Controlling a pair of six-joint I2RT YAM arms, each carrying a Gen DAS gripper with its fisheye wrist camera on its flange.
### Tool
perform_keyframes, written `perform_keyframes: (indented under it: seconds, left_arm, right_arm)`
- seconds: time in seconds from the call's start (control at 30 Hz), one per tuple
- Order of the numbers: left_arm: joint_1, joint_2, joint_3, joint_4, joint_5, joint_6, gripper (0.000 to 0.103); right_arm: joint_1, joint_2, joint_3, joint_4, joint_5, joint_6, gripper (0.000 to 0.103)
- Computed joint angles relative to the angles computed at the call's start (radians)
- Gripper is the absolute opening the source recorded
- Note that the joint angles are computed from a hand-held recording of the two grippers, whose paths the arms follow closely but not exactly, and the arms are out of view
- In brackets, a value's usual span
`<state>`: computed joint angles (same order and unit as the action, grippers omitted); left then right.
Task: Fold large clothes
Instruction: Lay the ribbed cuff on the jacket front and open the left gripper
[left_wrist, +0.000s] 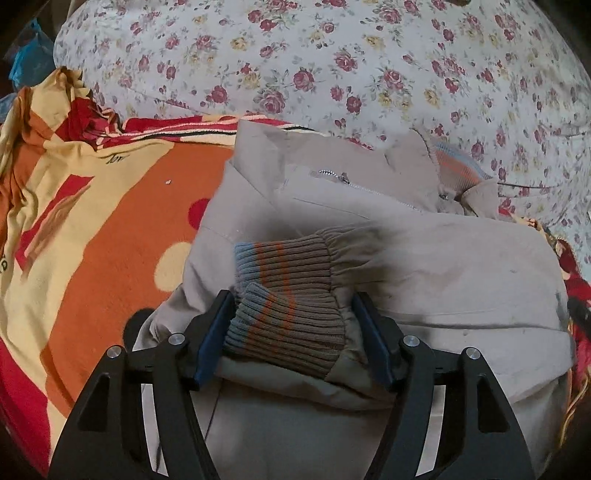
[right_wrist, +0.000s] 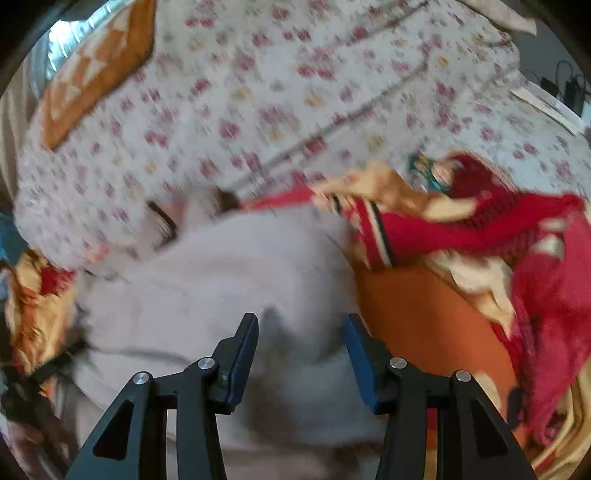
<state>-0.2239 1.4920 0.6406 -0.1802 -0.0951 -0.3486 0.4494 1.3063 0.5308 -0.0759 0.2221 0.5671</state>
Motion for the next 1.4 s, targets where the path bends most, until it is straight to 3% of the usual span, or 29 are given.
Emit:
perform_keyframes:
  seconds: [0.33,0.43,0.6,0.7,0.77,0.87,1.03,1.1,1.2,1.4]
  left_arm:
    - [-0.007,0.019,0.005,0.015,0.001,-0.002,0.072]
    - [-0.018,0.032,0.011,0.02,-0.018,0.006,0.072]
    - [-0.017,0.032,0.013,0.018,-0.017,0.008,0.072]
    - [-0.021,0.032,0.01,0.022,-0.024,0.008,0.072]
    - [-0.031,0.033,0.007,0.03,-0.039,0.002,0.073]
    - [-0.042,0.027,-0.007,0.044,-0.057,0.004,0.073]
    - [-0.047,0.017,-0.034,0.075,-0.065,0.023,0.073]
    - [-0.051,0.022,-0.029,0.072,-0.071,0.022,0.075]
    - [-0.054,0.03,-0.024,0.072,-0.076,0.022,0.076]
    - [-0.053,0.031,-0.026,0.077,-0.071,0.022,0.076]
  right_arm:
    - [-0.11,0.357,0.151,0.139,-0.056,-0.123,0.046]
    - [-0.122,0.321,0.155,0.098,-0.065,-0.092,0.046]
    - [-0.09,0.096,0.081,-0.038,-0.07,-0.019,0.049]
    - [-0.016,0.031,0.047,-0.128,-0.026,0.003,0.053]
    - [0.052,0.083,0.06,-0.168,0.042,-0.012,0.056]
    - [0.047,0.098,0.067,-0.169,0.047,-0.016,0.056]
    - [-0.002,-0.065,0.012,-0.162,-0.021,0.003,0.057]
    - [-0.003,-0.058,0.012,-0.159,-0.019,0.005,0.065]
    - [-0.017,0.044,0.042,-0.156,-0.055,0.001,0.065]
    - [-0.021,-0.063,0.002,-0.116,-0.024,-0.011,0.066]
